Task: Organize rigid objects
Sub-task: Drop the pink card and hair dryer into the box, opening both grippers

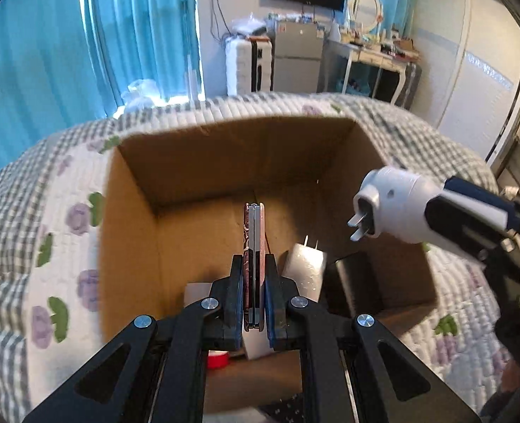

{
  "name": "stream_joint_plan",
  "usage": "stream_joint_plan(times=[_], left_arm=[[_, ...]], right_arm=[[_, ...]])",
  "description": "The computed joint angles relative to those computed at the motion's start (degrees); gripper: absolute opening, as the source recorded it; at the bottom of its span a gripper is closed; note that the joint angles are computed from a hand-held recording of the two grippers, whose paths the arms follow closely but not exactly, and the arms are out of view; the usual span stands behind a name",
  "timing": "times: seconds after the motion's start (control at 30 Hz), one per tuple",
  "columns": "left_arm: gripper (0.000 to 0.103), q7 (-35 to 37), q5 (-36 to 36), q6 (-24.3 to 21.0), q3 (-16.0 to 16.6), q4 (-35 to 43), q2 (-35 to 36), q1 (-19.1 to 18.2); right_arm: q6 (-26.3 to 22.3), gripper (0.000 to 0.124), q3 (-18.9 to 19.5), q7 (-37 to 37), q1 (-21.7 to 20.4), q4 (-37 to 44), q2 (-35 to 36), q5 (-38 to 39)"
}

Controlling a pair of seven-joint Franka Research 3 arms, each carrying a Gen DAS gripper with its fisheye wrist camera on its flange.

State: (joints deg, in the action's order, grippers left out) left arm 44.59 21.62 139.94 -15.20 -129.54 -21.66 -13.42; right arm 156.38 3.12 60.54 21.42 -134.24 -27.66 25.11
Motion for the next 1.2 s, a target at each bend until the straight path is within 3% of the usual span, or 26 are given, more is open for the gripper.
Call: stream_joint_plan(times=[0.23, 0.3, 0.4, 0.43, 0.8, 1.0, 1.1, 1.13, 1.2], left_arm=[[0.016, -1.09, 2.26, -1.47, -0.84, 0.34, 0.24, 0.55], [0.026, -1.83, 2.29, -2.52, -0.71, 0.28, -0.93, 0.62], [0.062, -4.12, 3.95, -3.83, -1.23, -0.2, -3.28, 1.58], [0.064, -4.76, 4.63, -4.12, -1.39, -0.5, -4.16, 1.85], [0.066, -4.37, 6.11, -4.9, -0.35, -3.25, -9.91, 3.78], [0.066, -4.86, 5.59, -2.94, 0.34, -5.33, -10.41, 4.31], [0.066, -4.97, 5.29, -2.43, 0.46, -6.07, -10.79, 4.42], [0.066, -4.91, 5.02, -2.15, 0.6, -6.39, -11.1, 4.3], [0.066, -5.08, 4.8, -2.34, 0.38, -6.72, -11.83, 4.29]], right_arm=[[-0.19, 0.031, -0.86, -0.64, -0.06, 0.75, 2.0, 1.08], [-0.06, 0.031, -0.5, -0.25, -0.44, 0.5, 1.78, 0.89], [-0.49, 0.031, -0.03, 0.72, -0.7, 0.63, 1.35, 0.48], [-0.62, 0.031, 0.11, 1.01, -0.74, 0.76, 1.26, 0.33], [2.7, 0.031, 2.43, 4.56, -0.86, 3.6, 6.29, -3.46], [10.18, 0.031, 2.11, 3.99, 1.44, 5.96, 12.14, -1.16], [9.02, 0.031, 2.85, 5.8, 0.62, 7.26, 13.44, -2.91], [8.45, 0.032, 2.8, 5.96, 0.62, 7.27, 13.39, -3.11], [8.22, 0.044, 2.8, 6.43, 0.48, 6.56, 12.49, -3.38]])
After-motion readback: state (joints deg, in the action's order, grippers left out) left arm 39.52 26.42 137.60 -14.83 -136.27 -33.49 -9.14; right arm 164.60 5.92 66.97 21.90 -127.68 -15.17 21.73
